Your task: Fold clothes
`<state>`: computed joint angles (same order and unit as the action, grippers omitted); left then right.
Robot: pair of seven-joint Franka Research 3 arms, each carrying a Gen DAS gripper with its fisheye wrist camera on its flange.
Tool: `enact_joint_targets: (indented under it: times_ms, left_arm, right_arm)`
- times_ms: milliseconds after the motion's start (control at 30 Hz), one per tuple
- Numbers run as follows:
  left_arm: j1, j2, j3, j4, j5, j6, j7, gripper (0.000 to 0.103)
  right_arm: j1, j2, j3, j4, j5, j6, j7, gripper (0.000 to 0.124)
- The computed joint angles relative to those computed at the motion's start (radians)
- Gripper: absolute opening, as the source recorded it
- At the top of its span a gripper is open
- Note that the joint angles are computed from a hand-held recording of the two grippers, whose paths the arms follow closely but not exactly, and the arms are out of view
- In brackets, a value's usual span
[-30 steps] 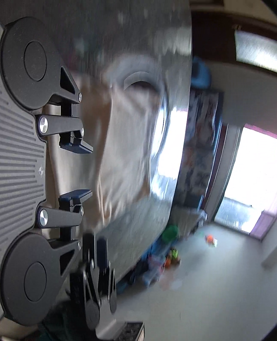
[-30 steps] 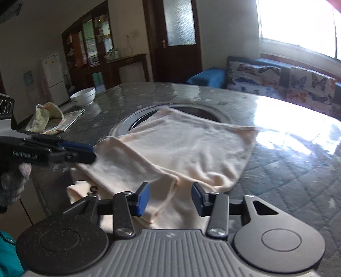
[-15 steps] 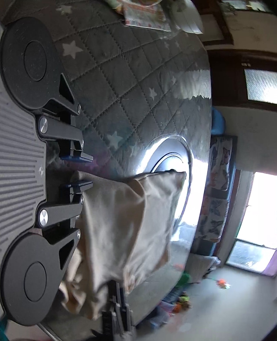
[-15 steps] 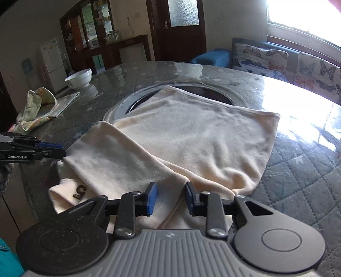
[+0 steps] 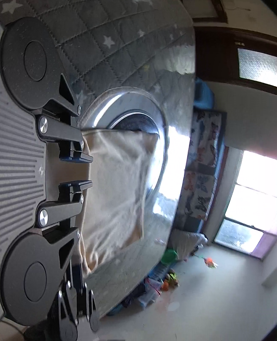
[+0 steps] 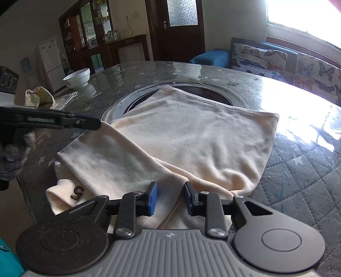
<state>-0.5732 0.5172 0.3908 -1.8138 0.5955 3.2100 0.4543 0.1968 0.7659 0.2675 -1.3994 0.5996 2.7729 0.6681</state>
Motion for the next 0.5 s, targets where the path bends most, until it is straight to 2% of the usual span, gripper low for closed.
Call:
enact_joint_targets:
  times_ms: [67, 200, 267, 367, 433, 500]
  left_arm:
    - [-0.004, -0.008, 0.004, -0.016, -0.002, -0.035, -0.013, 0.017]
    - [-0.054, -0.048, 0.077, -0.083, 0.058, -0.058, -0.114, 0.017]
    - [-0.078, -0.064, 0.109, -0.099, 0.095, -0.072, -0.162, 0.017]
    - [-0.119, -0.063, 0.165, -0.09, 0.168, -0.028, -0.232, 0.017]
    - [-0.104, -0.049, 0.15, -0.059, 0.197, 0.007, -0.239, 0.017]
    - [-0.035, -0.031, 0.066, -0.014, 0.186, 0.005, -0.187, 0.017]
  right_arm:
    - [-0.003, -0.001, 0.003, -0.003, 0.001, 0.002, -0.006, 0.026]
    - [-0.011, -0.006, 0.014, -0.008, 0.008, 0.012, -0.03, 0.026]
    - [-0.022, -0.015, 0.033, -0.023, 0.024, 0.044, -0.064, 0.026]
    - [-0.039, -0.024, 0.066, -0.037, 0.052, 0.085, -0.116, 0.026]
    - [-0.042, -0.022, 0.075, -0.032, 0.063, 0.083, -0.132, 0.026]
    - [-0.038, -0.015, 0.074, -0.022, 0.065, 0.075, -0.142, 0.026]
